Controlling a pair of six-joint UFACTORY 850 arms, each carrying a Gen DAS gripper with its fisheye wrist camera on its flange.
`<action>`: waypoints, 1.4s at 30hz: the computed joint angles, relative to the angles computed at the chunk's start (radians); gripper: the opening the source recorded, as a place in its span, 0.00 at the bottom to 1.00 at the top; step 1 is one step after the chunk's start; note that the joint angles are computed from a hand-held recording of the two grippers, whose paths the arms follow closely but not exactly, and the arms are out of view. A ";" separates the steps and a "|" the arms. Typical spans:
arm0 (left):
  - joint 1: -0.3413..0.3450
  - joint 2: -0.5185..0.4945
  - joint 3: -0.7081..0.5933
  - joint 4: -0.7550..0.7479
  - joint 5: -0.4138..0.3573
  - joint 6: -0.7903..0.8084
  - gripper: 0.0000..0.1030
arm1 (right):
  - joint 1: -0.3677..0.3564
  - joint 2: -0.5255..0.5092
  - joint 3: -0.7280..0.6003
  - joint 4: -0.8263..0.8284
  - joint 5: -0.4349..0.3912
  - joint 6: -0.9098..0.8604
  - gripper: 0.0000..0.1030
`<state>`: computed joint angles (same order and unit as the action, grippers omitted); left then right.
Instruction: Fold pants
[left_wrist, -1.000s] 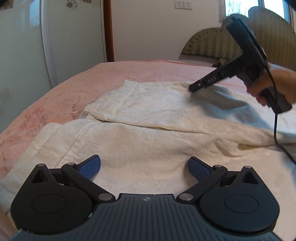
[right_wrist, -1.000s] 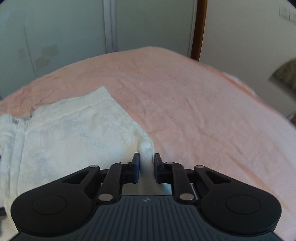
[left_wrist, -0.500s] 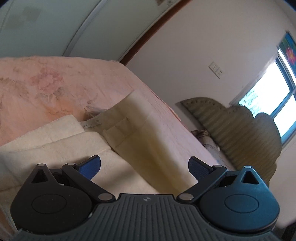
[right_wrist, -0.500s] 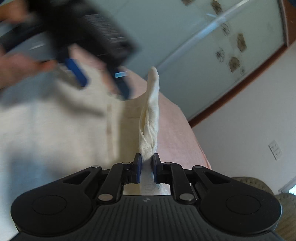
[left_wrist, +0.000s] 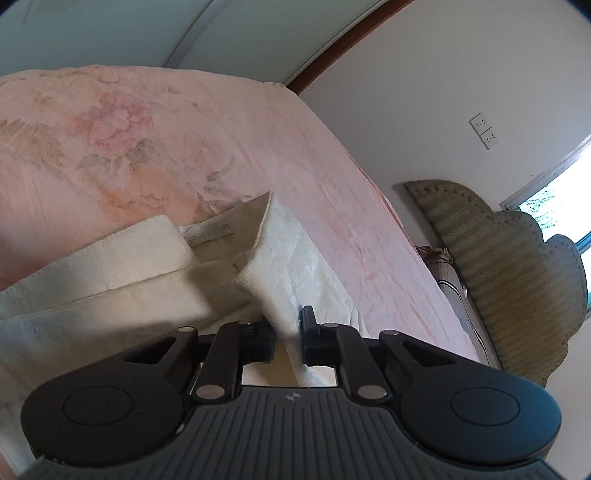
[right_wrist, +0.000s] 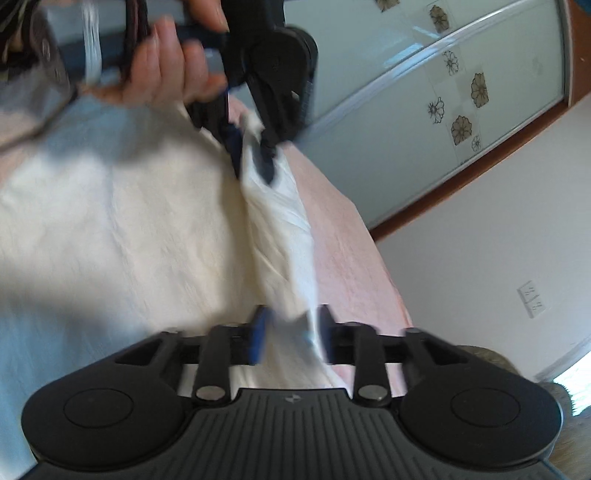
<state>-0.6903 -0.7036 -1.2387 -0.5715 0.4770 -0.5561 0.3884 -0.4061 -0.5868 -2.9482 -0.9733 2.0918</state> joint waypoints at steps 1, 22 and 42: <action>-0.006 0.002 0.006 -0.017 0.018 0.037 0.10 | -0.009 0.007 0.002 0.008 0.002 -0.022 0.55; -0.115 0.091 0.144 -0.223 0.236 0.526 0.10 | -0.011 0.133 0.079 0.363 0.215 -0.368 0.05; -0.169 0.175 0.310 -0.256 0.284 0.621 0.11 | 0.191 0.239 0.292 0.459 0.041 -0.220 0.29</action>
<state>-0.8591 -0.5288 -0.9287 -0.8273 0.7609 0.0651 0.5798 -0.1674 -0.2951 -2.4894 -0.9327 1.8716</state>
